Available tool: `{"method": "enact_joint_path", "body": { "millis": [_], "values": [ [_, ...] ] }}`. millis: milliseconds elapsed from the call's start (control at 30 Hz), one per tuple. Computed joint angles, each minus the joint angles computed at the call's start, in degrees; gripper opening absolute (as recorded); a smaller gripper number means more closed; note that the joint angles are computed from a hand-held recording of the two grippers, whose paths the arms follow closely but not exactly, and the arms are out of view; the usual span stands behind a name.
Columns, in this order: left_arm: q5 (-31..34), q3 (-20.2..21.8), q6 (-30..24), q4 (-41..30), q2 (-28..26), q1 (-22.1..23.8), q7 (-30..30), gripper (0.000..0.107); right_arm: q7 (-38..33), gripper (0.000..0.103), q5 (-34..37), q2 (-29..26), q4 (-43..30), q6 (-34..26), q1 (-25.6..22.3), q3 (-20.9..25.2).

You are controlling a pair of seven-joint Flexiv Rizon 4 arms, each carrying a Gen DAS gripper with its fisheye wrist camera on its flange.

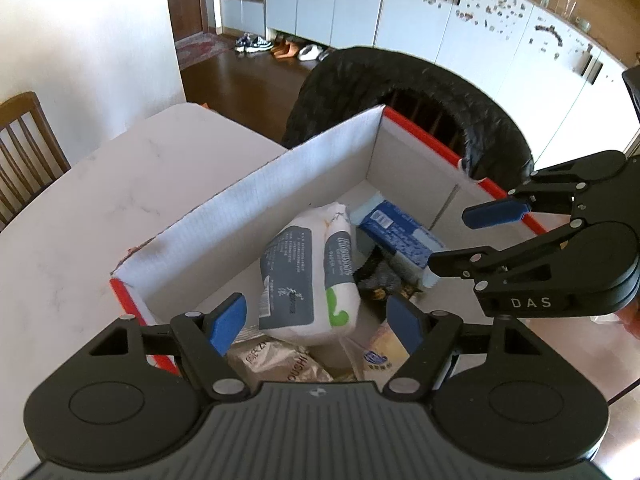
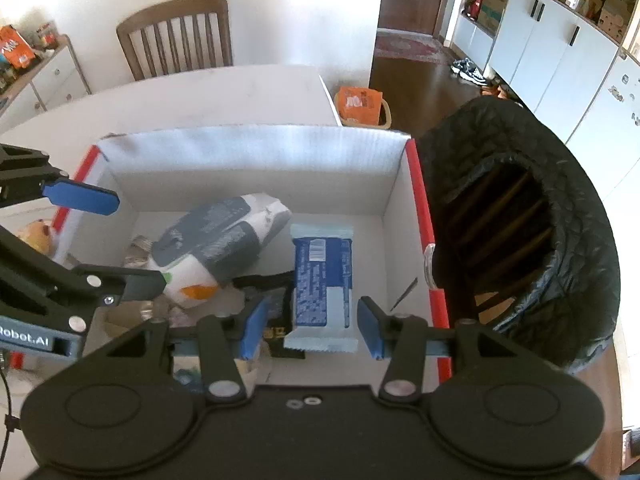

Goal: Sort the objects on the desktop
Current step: 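Lower and open both tools to drop the bag and bar in the box, then withdraw both tools from the box back over the table mat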

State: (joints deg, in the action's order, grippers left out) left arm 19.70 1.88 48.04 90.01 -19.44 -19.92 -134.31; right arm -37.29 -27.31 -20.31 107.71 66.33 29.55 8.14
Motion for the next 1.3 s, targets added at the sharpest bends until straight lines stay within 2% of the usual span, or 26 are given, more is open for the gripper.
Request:
{"method": "enact_joint_path", "body": {
  "millis": [233,567,767,967,1300],
  "values": [
    [1.3,-0.4,2.5,3.2,3.7,-0.6,-1.6,0.077,4.2,0.049,-2.7,4.3,4.0,1.9,0.7,0.0],
    [3.6,-1.9,4.5,8.1,9.0,-0.4,-3.5,0.077,9.2,0.049,-6.2,7.0,4.7,1.3,2.1,1.8],
    [4.5,-3.2,6.2,12.4,13.2,0.4,-5.0,0.077,12.7,0.056,-8.4,8.3,4.6,-0.6,3.7,2.9],
    [5.1,-4.9,7.8,17.8,18.5,1.7,-6.6,0.077,16.9,0.059,-11.1,9.1,3.9,-2.5,5.4,3.9],
    [6.0,-8.7,5.4,26.8,29.6,5.6,-9.0,0.077,22.2,0.065,-15.6,7.1,0.8,-3.7,9.7,4.8]
  ]
}}
